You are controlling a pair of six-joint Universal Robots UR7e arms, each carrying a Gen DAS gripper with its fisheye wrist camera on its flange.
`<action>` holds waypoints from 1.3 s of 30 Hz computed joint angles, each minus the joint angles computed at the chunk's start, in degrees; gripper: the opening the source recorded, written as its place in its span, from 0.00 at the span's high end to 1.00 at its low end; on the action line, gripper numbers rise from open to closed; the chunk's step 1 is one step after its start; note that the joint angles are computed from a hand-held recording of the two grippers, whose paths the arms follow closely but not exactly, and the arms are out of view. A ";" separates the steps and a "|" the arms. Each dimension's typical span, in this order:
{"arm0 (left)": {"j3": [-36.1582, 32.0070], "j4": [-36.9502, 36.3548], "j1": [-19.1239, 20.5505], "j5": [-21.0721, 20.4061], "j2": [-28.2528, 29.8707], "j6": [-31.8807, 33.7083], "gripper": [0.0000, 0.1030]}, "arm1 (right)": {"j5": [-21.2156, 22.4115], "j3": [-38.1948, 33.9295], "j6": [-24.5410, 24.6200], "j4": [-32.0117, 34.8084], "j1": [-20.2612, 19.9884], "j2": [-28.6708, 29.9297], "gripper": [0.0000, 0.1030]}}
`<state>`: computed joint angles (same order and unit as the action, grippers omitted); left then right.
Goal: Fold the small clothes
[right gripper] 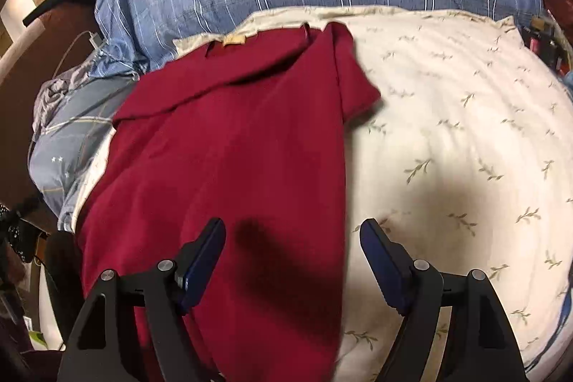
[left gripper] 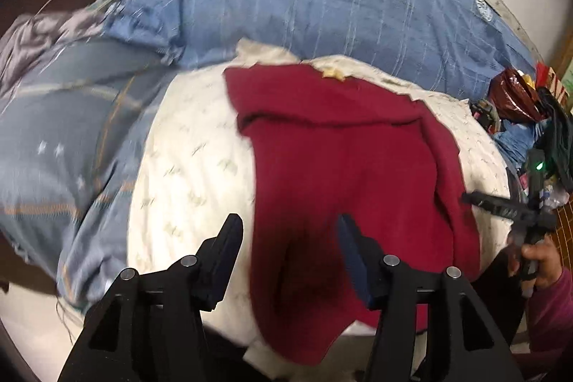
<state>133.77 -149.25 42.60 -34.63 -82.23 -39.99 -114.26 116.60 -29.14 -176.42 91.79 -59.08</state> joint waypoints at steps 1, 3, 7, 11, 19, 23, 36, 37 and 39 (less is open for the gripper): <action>-0.07 -3.19 0.24 -0.69 1.03 2.32 0.47 | -0.40 -0.25 0.91 0.09 -0.29 0.39 0.23; -1.62 -9.29 1.61 -2.22 4.66 6.69 0.47 | 0.33 -0.33 2.17 0.49 -1.10 0.54 0.23; -5.65 -16.68 5.14 -6.32 10.92 13.21 0.47 | 3.27 1.59 -0.75 -2.99 -2.24 0.23 0.38; -10.28 -21.07 8.63 -10.65 16.44 17.32 0.47 | 5.07 2.59 -2.12 -4.11 -3.04 -0.58 0.96; -17.28 -23.68 12.67 -13.44 22.48 23.46 0.47 | 20.83 3.05 3.93 4.15 -4.61 -8.41 0.96; -18.14 -26.39 13.52 -12.46 23.34 25.08 0.47 | 27.38 -0.67 5.44 9.96 -2.77 -7.75 0.96; -15.26 -32.59 16.94 -9.87 19.21 23.11 0.47 | 25.27 -32.01 6.80 22.31 6.83 20.76 0.90; -15.23 -32.60 17.31 -9.80 19.07 22.67 0.47 | 23.98 -34.00 7.90 23.86 6.78 22.39 0.88; -15.10 -32.65 18.15 -10.15 18.57 22.14 0.46 | 19.88 -37.32 11.29 27.74 6.53 25.09 0.74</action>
<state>118.67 -181.90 60.75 -44.77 -63.66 -17.85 -94.38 79.28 -17.85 -148.68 98.32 -33.99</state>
